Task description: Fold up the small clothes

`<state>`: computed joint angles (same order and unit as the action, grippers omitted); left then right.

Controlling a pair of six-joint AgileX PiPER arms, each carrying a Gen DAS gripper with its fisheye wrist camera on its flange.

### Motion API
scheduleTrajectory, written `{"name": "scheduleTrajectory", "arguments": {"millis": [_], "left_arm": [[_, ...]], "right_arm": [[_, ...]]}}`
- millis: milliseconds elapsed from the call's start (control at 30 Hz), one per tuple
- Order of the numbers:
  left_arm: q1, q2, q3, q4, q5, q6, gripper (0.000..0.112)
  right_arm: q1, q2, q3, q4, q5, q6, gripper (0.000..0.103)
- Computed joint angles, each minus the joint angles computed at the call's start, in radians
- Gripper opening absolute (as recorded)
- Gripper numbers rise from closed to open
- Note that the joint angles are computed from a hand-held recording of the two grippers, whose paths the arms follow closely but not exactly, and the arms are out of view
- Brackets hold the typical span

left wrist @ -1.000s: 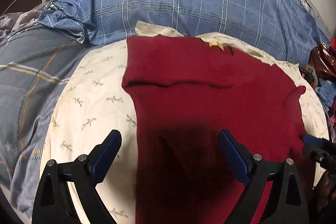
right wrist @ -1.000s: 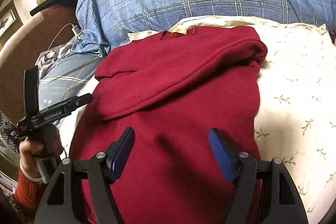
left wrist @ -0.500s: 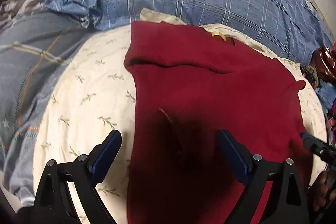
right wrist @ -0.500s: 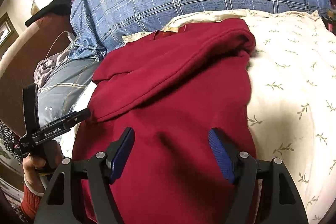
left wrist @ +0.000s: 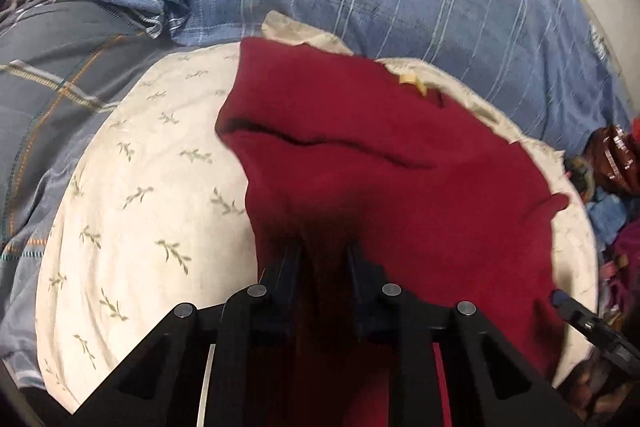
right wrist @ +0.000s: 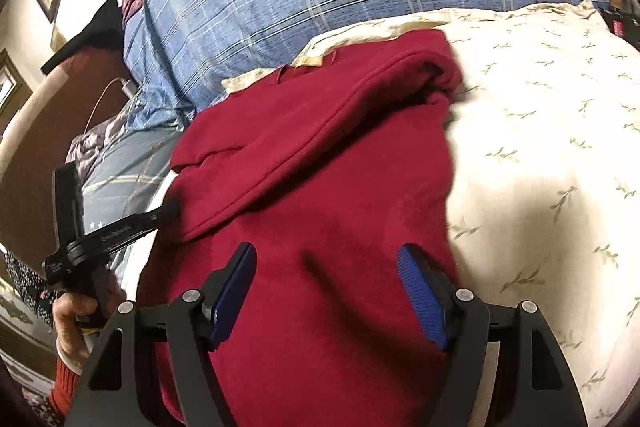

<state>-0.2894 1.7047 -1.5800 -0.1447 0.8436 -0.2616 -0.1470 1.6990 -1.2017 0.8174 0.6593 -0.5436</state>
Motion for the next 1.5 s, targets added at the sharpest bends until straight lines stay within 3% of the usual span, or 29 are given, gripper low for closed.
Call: {"name": "scheduleTrajectory", "arguments": {"millis": [200, 367, 600, 667, 833, 933, 1033, 1167, 1333, 1500], "left_arm": [[-0.001, 0.002, -0.04, 0.033, 0.055, 0.035, 0.019], [-0.01, 0.02, -0.033, 0.087, 0.08, -0.048, 0.033], [0.009, -0.056, 0.0, 0.07, 0.052, -0.076, 0.039], [-0.001, -0.074, 0.006, 0.079, 0.043, -0.073, 0.049], [-0.053, 0.023, -0.091, 0.183, 0.101, -0.088, 0.052], [-0.073, 0.119, -0.197, 0.177, 0.176, -0.051, 0.048], [-0.107, 0.145, -0.23, 0.193, 0.185, -0.031, 0.027], [-0.139, 0.145, -0.249, 0.232, 0.179, -0.02, 0.015], [-0.077, 0.148, -0.316, 0.12, 0.208, 0.086, 0.011], [0.027, 0.244, -0.61, 0.004, 0.329, 0.156, 0.011]], "right_arm": [[-0.031, 0.025, -0.06, -0.042, -0.003, 0.064, 0.075], [-0.043, 0.051, -0.061, 0.004, 0.024, 0.039, 0.075], [-0.027, 0.063, -0.058, 0.003, 0.028, 0.026, 0.077], [-0.024, 0.066, -0.057, 0.016, 0.026, 0.011, 0.079], [-0.007, 0.061, -0.052, 0.015, 0.023, 0.012, 0.08], [-0.012, 0.051, -0.047, 0.018, 0.039, 0.002, 0.08], [-0.02, 0.044, -0.051, 0.017, 0.055, -0.002, 0.08], [-0.02, 0.052, -0.065, 0.013, 0.061, 0.011, 0.08], [-0.009, 0.062, -0.09, -0.011, 0.046, 0.041, 0.08], [-0.033, 0.073, -0.145, -0.015, 0.031, 0.051, 0.08]]}}
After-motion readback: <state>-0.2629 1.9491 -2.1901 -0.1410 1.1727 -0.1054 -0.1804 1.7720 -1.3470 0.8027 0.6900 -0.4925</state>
